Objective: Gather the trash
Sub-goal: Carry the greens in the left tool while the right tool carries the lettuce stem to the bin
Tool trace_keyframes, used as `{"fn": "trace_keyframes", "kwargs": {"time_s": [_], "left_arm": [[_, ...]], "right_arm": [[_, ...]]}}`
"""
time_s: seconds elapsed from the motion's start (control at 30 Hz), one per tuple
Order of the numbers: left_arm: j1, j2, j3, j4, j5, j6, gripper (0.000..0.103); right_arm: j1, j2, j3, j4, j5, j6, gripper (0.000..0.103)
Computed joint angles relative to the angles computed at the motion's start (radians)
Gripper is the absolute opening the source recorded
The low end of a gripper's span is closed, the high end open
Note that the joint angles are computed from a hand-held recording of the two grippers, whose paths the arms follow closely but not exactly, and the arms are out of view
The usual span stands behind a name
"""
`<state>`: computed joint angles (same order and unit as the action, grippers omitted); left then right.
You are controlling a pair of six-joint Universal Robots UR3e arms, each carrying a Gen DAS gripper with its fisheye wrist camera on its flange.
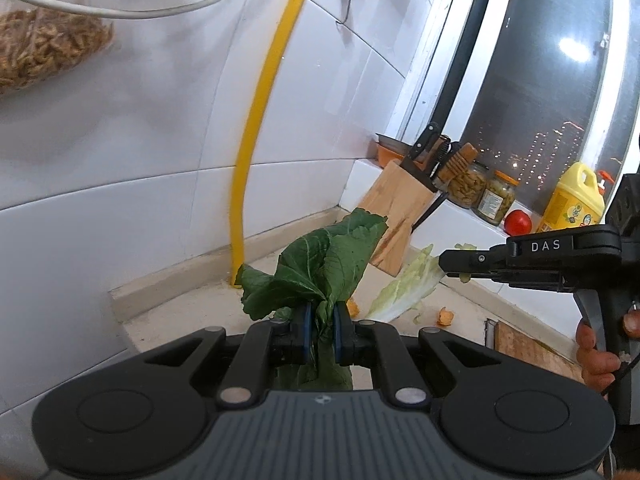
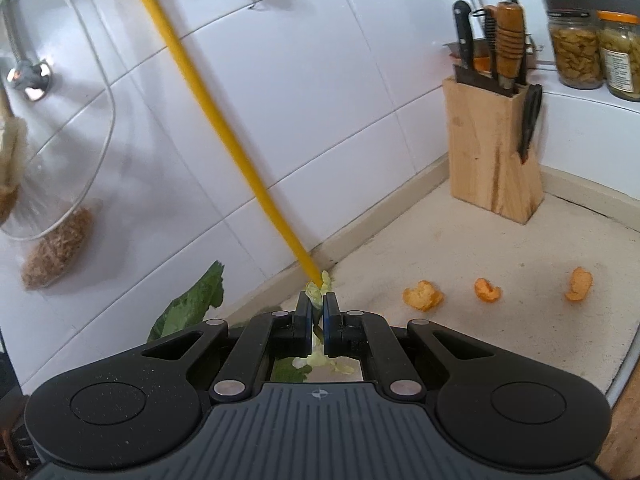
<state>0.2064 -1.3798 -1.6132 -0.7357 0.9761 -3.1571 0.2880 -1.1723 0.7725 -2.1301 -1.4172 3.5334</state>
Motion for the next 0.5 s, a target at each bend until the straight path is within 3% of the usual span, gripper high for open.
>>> {"fn": "trace_keyframes", "kwargs": {"time_s": [0.33, 0.5], "left_arm": [[0.178, 0.193, -0.099, -0.162, -0.043, 0.077, 0.006], [0.330, 0.327, -0.160, -0.305, -0.102, 0.169, 0.007]], "right_arm": [[0.072, 0.196, -0.274, 0.117, 0.073, -0.011, 0.008], [0.123, 0.355, -0.517, 0.230, 0.103, -0.013, 0.008]]}}
